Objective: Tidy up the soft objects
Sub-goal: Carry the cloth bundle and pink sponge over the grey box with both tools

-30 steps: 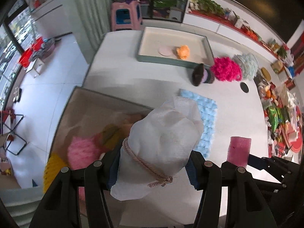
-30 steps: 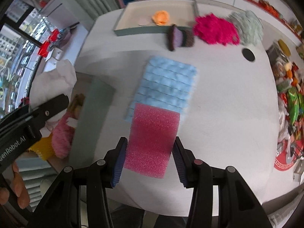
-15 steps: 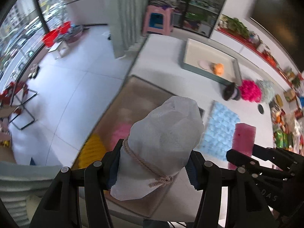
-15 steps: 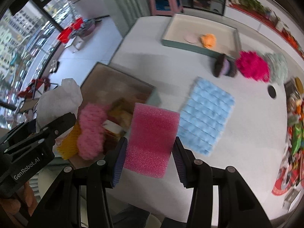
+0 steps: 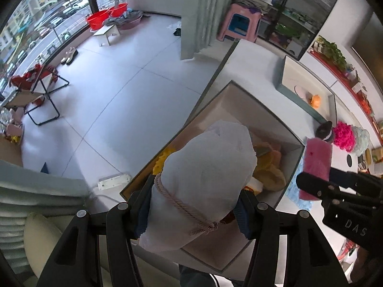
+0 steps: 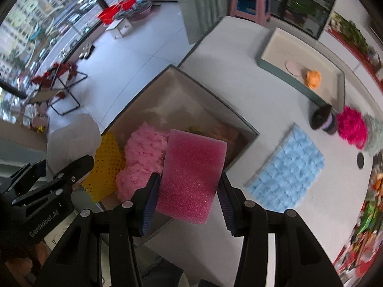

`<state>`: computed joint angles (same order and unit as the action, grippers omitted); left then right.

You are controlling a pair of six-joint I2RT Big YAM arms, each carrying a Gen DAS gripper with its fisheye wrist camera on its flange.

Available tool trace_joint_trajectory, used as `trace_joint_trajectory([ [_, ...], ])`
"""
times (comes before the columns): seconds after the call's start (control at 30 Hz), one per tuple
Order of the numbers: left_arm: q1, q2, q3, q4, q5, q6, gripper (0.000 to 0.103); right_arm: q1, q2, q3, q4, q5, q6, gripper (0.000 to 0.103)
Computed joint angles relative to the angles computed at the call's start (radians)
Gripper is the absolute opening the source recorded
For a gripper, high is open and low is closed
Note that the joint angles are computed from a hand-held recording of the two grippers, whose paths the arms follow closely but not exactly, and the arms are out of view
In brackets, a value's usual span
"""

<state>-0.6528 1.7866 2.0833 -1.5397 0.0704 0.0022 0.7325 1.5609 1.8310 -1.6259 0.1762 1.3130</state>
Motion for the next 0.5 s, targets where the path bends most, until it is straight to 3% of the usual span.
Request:
trace_joint_trajectory([
  [0.5,0.004,0.024,-0.004,-0.019,0.000,-0.014,0.059,-0.038,0.049,0.045,-0.017,-0.044,-0.105,0.051],
])
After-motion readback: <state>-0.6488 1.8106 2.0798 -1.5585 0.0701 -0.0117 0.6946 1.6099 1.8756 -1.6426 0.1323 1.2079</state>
